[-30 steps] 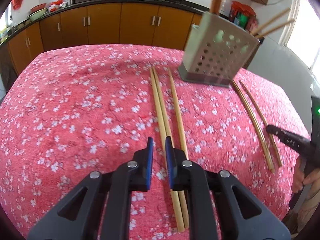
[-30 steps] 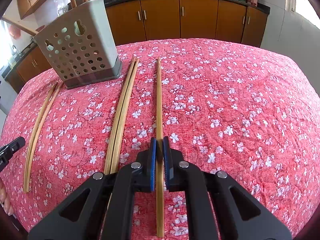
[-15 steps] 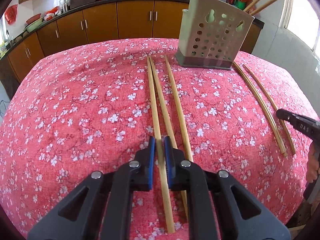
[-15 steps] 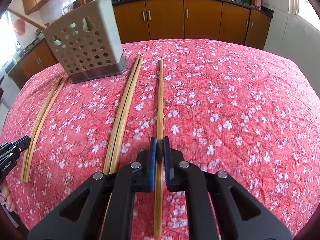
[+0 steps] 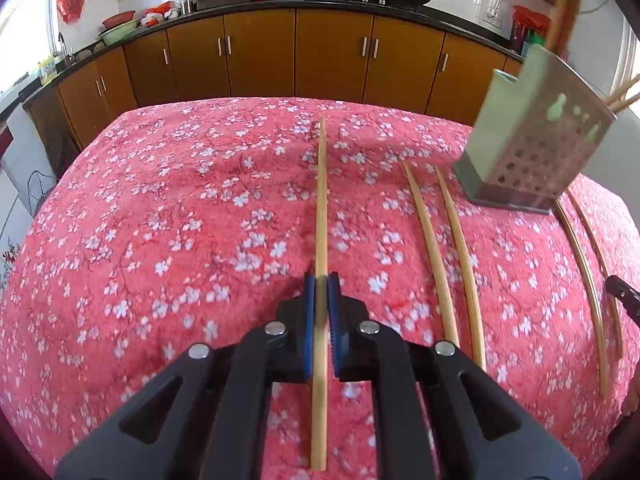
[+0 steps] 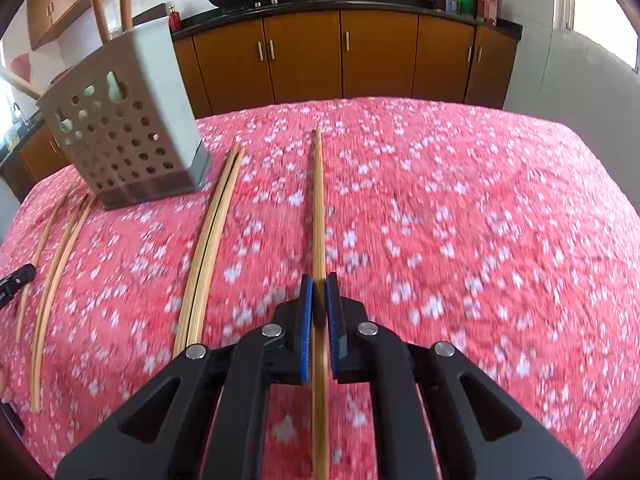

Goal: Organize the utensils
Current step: 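Grasp a further chopstick with the left tool while the right tool grasps another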

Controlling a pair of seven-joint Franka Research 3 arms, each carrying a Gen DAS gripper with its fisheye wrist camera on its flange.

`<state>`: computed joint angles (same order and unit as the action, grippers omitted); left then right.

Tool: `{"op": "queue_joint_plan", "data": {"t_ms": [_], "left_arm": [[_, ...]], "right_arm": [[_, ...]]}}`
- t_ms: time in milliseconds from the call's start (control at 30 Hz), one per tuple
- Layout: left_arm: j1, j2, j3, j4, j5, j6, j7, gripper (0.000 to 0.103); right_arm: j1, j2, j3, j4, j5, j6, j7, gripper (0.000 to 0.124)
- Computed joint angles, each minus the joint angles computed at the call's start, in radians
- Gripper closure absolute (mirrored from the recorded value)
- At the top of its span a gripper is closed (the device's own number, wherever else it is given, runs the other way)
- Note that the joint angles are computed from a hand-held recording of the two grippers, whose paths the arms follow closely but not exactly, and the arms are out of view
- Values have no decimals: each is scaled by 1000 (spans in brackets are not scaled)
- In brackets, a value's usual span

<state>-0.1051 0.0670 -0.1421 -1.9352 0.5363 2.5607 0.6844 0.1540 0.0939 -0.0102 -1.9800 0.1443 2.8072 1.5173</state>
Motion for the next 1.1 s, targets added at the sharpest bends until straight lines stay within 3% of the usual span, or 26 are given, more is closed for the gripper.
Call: {"op": "queue_joint_plan", "data": {"t_ms": [1100], "left_arm": [[7, 4, 5, -3, -11, 19, 4, 92]], "right_arm": [[7, 32, -7, 35, -26, 0, 28, 116]]}}
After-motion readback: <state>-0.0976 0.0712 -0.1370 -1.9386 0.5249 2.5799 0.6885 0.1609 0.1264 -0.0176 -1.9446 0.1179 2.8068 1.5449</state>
